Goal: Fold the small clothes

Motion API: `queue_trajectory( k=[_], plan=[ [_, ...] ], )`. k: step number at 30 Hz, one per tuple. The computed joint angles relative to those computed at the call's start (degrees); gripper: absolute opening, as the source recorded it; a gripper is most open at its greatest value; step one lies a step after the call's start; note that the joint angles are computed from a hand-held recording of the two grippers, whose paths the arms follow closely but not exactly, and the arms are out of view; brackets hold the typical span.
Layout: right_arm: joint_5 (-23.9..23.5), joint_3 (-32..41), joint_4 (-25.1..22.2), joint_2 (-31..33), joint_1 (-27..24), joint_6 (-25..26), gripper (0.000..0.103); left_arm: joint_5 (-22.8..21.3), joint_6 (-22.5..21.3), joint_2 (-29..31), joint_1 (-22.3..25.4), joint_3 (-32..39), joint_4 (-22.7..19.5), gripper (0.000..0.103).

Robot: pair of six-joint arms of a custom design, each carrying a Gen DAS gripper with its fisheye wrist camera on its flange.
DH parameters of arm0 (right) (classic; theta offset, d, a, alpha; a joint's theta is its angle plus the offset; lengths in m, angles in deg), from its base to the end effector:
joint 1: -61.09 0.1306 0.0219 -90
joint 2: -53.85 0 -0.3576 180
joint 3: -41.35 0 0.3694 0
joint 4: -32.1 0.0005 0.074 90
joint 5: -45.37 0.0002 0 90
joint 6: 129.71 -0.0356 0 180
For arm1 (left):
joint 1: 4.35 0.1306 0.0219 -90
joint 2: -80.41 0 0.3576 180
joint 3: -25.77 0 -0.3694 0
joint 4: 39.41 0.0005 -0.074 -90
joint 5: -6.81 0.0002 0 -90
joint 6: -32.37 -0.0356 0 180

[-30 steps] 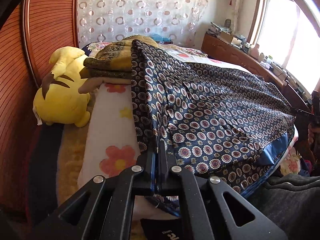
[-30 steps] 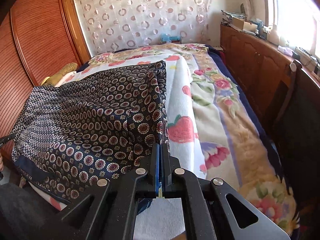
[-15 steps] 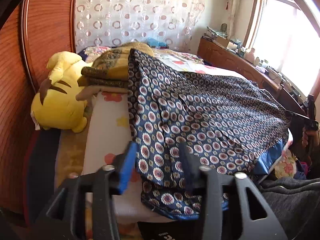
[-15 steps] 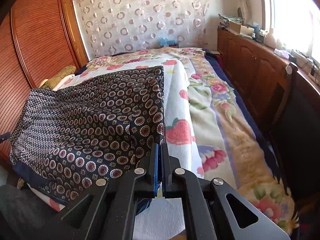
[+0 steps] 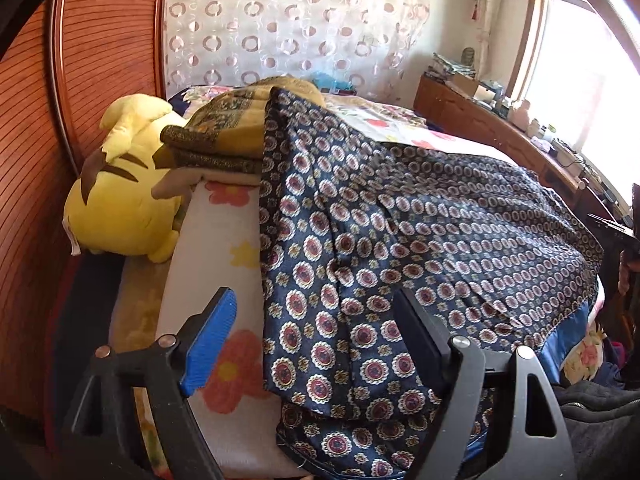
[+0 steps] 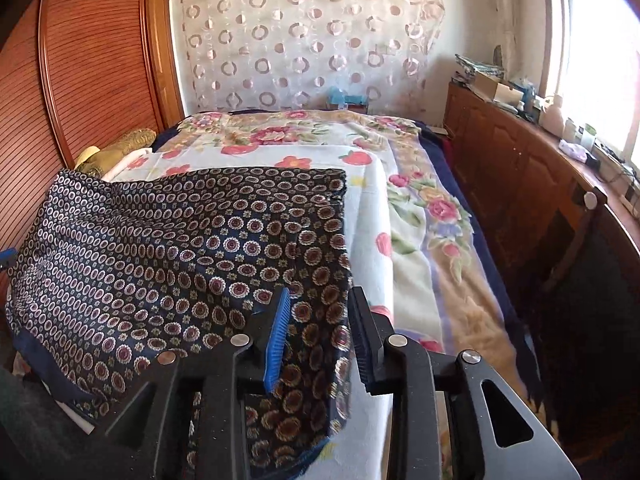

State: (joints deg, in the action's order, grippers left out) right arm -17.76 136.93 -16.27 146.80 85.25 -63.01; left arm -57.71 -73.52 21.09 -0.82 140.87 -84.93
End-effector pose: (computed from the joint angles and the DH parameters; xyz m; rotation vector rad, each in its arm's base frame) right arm 0.4475 0.1825 0.4288 0.2022 2.2578 -0.1242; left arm 0.6383 0.0235 0.3195 0.4445 2.3422 -0.3880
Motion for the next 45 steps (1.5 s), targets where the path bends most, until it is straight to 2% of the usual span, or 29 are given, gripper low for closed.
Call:
queue_trajectory(
  k=[9, 14, 23, 26, 28, 31, 36, 41, 45],
  plan=[
    [-4.24, 2.49, 1.37, 5.71, -0.1, 1.01, 0.031, -2.07, 0.75, 1.19, 0.37, 0.1, -0.37, 0.081],
    [-5.18, 4.53, 0.25, 9.26, -0.4, 1.76, 0.031, -2.6, 0.77, 1.68, 0.22, 0.05, -0.56, 0.081],
    [-3.1, 4.34, 1.92, 10.78, 0.23, 3.5, 0.048, -2.99, 1.02, 1.78, 0.18, -0.73, -0.04, 0.081],
    [-2.91, 4.72, 0.86, 10.89, 0.16, 2.62, 0.054, -3.24, 0.96, 1.59, 0.12, -1.23, 0.75, 0.081],
    [-3.55, 6.05, -1.13, 11.26, 0.01, 2.42, 0.054, -3.48, 0.86, 1.5, 0.04, -1.5, 1.24, 0.081],
    [-6.49, 9.11, -4.16, 12.24, -1.24, 2.32, 0.054, -4.25, 0.39, 1.23, -0.19, -1.97, 1.61, 0.081],
    [-6.79, 15.74, -4.09, 14.67, -4.21, 4.6, 0.054, -4.95, 0.19, 0.82, -0.43, -2.72, 2.5, 0.081],
    [-6.46, 30.11, -9.69, 23.48, -8.33, 5.95, 0.054, -5.63, 0.0, 0.16, -0.6, -4.17, 4.22, 0.081],
    [-9.8, 42.33, -15.6, 31.58, -11.79, 3.16, 0.054, -5.72, 0.06, -0.18, -0.67, -4.86, 5.01, 0.081]
  ],
)
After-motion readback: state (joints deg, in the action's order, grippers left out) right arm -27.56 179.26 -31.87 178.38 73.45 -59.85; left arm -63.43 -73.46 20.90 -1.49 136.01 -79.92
